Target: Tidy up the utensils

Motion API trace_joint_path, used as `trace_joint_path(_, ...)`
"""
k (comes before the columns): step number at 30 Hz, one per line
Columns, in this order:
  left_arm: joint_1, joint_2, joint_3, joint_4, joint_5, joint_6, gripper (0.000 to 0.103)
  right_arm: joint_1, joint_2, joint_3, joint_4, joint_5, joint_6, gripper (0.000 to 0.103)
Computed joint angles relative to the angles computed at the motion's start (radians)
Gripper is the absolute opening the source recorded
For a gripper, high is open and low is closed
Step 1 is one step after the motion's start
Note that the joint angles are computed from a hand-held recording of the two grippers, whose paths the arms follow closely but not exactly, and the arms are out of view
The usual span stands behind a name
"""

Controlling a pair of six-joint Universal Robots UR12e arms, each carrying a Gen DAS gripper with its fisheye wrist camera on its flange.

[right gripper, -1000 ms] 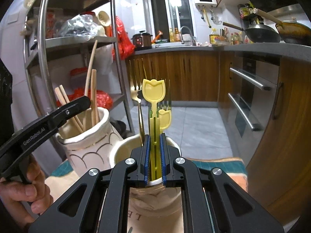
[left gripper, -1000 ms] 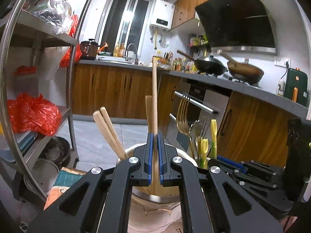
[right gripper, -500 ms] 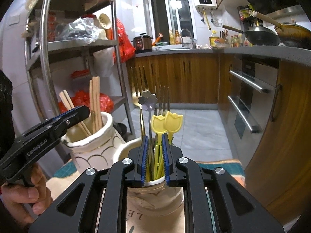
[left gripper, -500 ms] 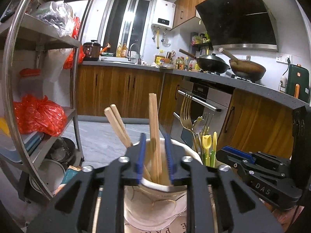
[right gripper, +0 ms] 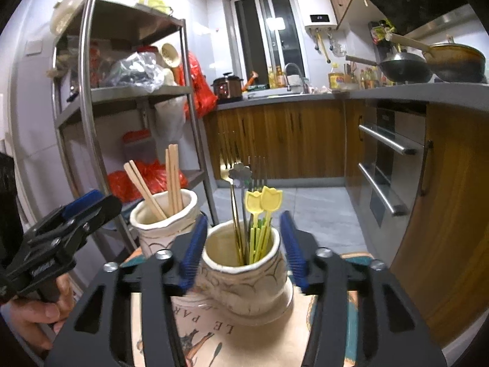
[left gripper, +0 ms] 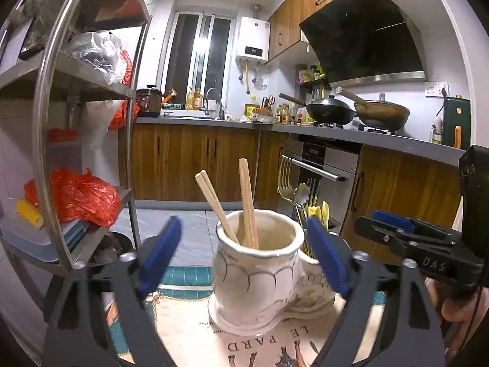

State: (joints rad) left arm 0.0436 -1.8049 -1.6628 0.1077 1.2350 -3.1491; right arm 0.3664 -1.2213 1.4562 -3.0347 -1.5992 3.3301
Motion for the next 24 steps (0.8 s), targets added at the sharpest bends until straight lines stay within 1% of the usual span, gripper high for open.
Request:
trace_joint_path(2, 0.002, 0.004, -0.011, 0.015, -0.003, 0.006, 0.096, 0.0, -0.006, 0.016, -0.019, -0.004, 0.004, 0.072)
trace_joint_path(3, 0.002, 0.006, -0.018, 0.027, -0.001, 0.01, 0.098, 0.0, -0.01, 0.027, -0.032, -0.005, 0.004, 0.074)
trace_joint_path(5, 0.002, 0.011, -0.034, 0.048, -0.005, 0.018, 0.098, 0.001, -0.014, 0.042, -0.052, -0.01, -0.002, 0.084)
trace_joint_path(8, 0.002, 0.016, -0.051, 0.048, 0.0, 0.012, 0.098, 0.01, -0.019, 0.061, -0.068, -0.045, -0.02, 0.09)
trace_joint_path(11, -0.003, 0.016, -0.061, 0.041, 0.023, 0.009, 0.098, 0.011, -0.023, 0.082, -0.084, -0.059, -0.006, 0.092)
trace_joint_path(14, -0.008, 0.015, -0.072, 0.05, 0.05, 0.023, 0.098, 0.012, -0.025, 0.097, -0.093, -0.057, -0.008, 0.093)
trace_joint_path(17, -0.005, 0.016, -0.085, 0.058, 0.037, 0.035, 0.098, 0.016, -0.024, 0.103, -0.104, -0.058, -0.035, 0.093)
trace_joint_path(21, 0.0, 0.016, -0.1, 0.077, 0.022, 0.033, 0.098, 0.016, -0.023, 0.117, -0.121, -0.031, -0.043, 0.094)
trace_joint_path(24, 0.005, 0.018, -0.105, 0.092, 0.012, 0.023, 0.098, 0.019, -0.02, 0.121, -0.114, -0.014, -0.054, 0.094)
